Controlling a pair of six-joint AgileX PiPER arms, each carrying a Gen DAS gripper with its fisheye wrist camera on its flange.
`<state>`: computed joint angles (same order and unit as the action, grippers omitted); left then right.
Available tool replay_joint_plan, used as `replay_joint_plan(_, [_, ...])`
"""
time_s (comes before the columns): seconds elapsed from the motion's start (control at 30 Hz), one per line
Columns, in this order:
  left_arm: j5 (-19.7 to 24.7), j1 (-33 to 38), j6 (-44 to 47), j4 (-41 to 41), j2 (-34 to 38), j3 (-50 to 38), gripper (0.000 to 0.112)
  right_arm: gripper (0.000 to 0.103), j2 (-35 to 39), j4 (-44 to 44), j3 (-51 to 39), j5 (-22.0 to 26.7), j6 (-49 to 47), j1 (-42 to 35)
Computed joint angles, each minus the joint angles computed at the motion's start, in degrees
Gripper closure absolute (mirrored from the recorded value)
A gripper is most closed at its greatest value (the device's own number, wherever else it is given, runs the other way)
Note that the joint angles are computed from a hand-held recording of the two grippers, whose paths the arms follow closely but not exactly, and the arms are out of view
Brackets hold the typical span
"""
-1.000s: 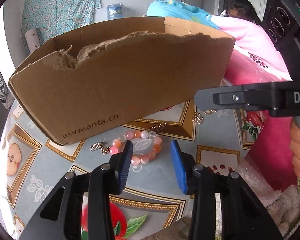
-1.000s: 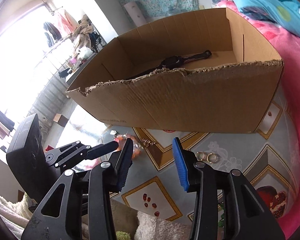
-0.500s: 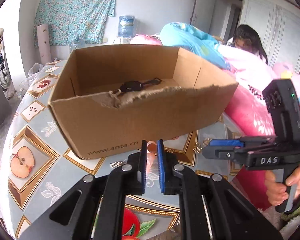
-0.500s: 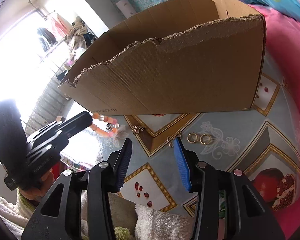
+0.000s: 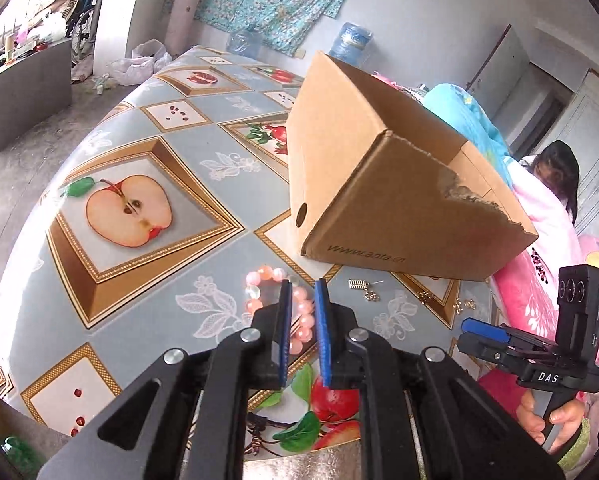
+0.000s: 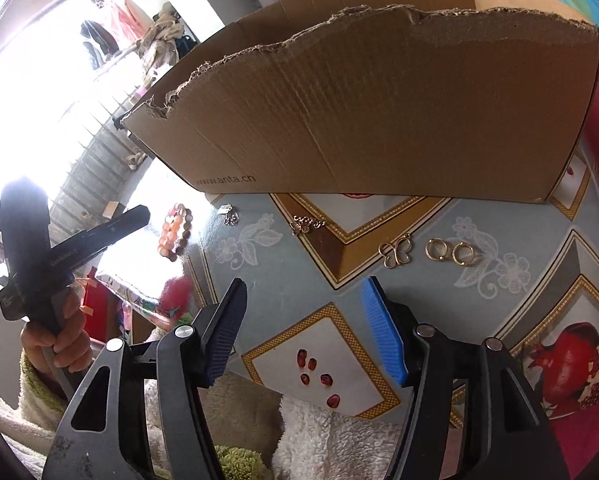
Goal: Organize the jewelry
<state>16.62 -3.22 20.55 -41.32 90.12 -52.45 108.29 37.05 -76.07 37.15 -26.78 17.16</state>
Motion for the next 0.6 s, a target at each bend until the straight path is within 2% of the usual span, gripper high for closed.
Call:
replay_joint_plan(0.07, [-2.4, -1.2, -2.6, 3.2, -1.0, 1.0, 0.094, 0.034, -0.3, -5.4, -0.2, -1.4, 4.4, 1.2])
replay_joint_plan(0.17, [-4.4, -2.8, -6.7, 8.6, -1.6, 1.4, 0.092, 0.022, -0.2, -16.8, -1.3, -2.6, 13.9, 4.0])
replay_joint_plan(0.27, [-5.4, -4.7, -12.0, 14.9, -0.9, 1.0, 0.089, 0.015, 0.2, -25.1, -1.8, -2.8, 19.8, 6.4])
replay_joint_plan(0.4, [-5.9, -6.8, -15.4, 18.3, 0.1, 1.0, 0.088, 0.008, 1.1, -36.9, -3.1, -1.7, 29.0, 10.4])
replay_joint_plan(0.6, [-6.6, -8.2, -17.4, 19.9, 0.9, 1.3, 0.088, 0.008, 1.3, -38.1, -4.1, -0.5, 30.8, 10.9])
